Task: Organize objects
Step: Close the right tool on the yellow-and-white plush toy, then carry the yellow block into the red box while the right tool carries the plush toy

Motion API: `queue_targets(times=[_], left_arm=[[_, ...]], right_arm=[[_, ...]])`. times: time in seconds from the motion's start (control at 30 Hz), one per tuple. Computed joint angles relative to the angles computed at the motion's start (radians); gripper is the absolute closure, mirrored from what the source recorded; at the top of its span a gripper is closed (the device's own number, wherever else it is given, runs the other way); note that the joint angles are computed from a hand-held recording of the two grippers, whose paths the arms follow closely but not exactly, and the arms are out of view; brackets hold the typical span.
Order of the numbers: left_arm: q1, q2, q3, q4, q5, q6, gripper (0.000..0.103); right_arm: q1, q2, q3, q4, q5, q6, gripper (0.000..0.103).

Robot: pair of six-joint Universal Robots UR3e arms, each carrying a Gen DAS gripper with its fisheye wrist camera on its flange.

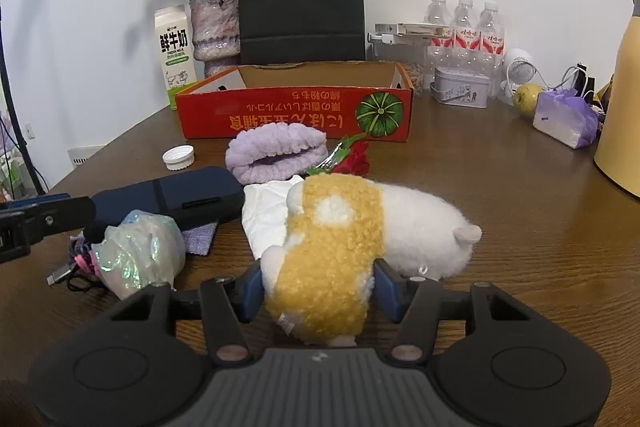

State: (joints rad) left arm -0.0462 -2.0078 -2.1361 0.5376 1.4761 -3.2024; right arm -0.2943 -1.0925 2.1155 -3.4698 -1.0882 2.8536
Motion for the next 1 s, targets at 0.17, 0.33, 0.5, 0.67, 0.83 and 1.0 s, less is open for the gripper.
queue_targets(times=[0.17,0.33,0.5,0.67,0.83,1.0], left_arm=[[0.004,0.013,0.0,-0.008,-0.007,0.004,0.072],[0.004,0.035,-0.011,-0.01,-0.019,0.019,0.072],[-0.006,0.053,-0.014,-0.011,-0.013,0.017,0.072],[-0.008,0.067,-0.038,-0.005,-0.015,0.016,0.072],[-0.005,0.071,-0.058,-0.018,-0.02,0.008,0.072],[-0.005,0.084,-0.08,-0.006,-0.016,0.008,0.072]], right_arm=[[-0.016,-0.01,0.043,-0.058,0.018,-0.015,0.052],[-0.038,-0.038,0.089,-0.093,0.05,-0.029,0.054],[-0.058,-0.079,0.142,-0.138,0.079,-0.044,0.057],[-0.061,-0.101,0.157,-0.097,0.082,-0.063,0.056],[-0.042,-0.102,0.122,0.005,0.05,-0.051,0.046],[-0.006,-0.054,0.065,0.028,-0.001,0.008,0.05]])
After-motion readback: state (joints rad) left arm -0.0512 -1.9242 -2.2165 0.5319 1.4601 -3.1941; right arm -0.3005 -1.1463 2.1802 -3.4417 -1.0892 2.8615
